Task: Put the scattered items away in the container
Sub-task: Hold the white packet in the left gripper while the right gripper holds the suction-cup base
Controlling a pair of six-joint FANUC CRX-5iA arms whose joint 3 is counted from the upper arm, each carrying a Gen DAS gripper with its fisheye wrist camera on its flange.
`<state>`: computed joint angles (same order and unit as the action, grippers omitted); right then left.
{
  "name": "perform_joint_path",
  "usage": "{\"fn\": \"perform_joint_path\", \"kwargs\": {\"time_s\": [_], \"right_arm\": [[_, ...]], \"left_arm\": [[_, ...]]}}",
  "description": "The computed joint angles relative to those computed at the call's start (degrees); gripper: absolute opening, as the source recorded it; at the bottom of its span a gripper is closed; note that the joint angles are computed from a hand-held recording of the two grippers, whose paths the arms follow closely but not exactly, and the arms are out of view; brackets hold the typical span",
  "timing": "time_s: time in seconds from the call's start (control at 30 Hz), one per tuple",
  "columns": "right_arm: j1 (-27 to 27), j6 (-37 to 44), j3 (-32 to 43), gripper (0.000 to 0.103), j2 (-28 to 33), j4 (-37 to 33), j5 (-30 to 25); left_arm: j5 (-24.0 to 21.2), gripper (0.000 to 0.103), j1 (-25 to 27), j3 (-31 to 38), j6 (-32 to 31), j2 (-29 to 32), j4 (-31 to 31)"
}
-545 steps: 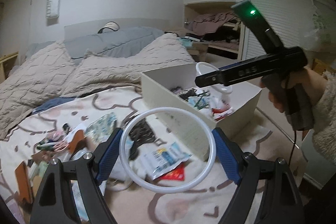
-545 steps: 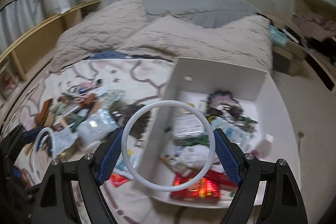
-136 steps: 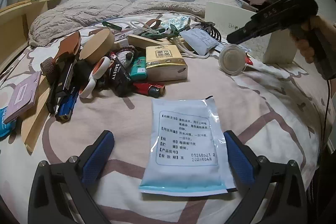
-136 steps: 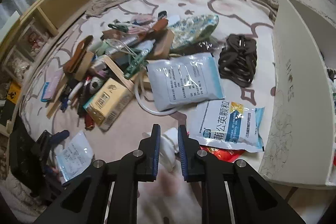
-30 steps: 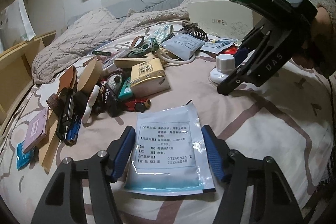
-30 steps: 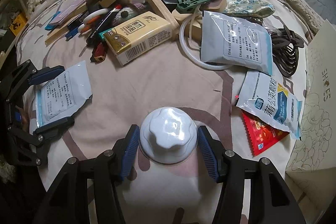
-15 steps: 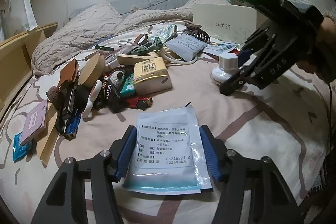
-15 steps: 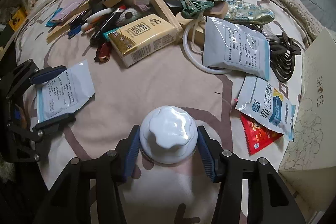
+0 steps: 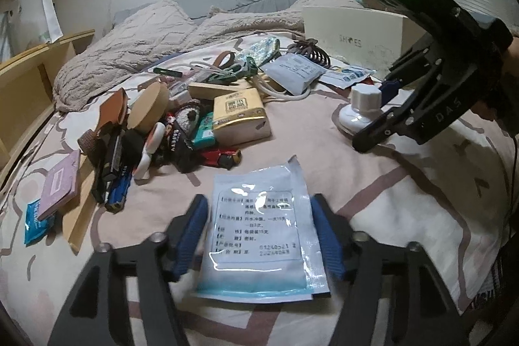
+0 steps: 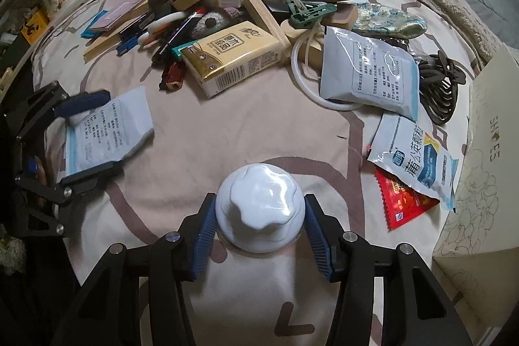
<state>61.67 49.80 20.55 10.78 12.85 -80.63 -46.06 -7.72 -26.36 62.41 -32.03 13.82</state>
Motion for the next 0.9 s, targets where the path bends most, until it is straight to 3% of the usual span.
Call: {"fn": "perform_joint_path", "kwargs": {"time_s": [0.27,0.43,0.6,0.77,0.9], "right_arm": [[0.53,-0.48,-0.94,0.053,-0.66,0.12,0.18],[0.79,-0.61,-1.30,0.053,-1.00,0.13,0.08],[0.85,-0.70,-1.44,0.053,-1.05,0.27,0.19],[1.13,-0.54,-1.33,0.053,-1.07,0.56,0.11],[1.51,-0.11,-0.84,0.052,-1.04,1.25,0.57]], "left_arm": [[-3.75,0.079,-1.16,2.11,1.15,1.55,-2.48],[-4.81,0.064,-0.38,2.13,0.86,2.21,-1.27],[-4.68,0.061,0.11,1.83,0.20,2.12,-0.15],[-4.16,0.050,1.37,1.35,-0.60,1.94,2.27],[-4.33,0.049,2.40,0.83,-1.26,1.71,4.33]]}}
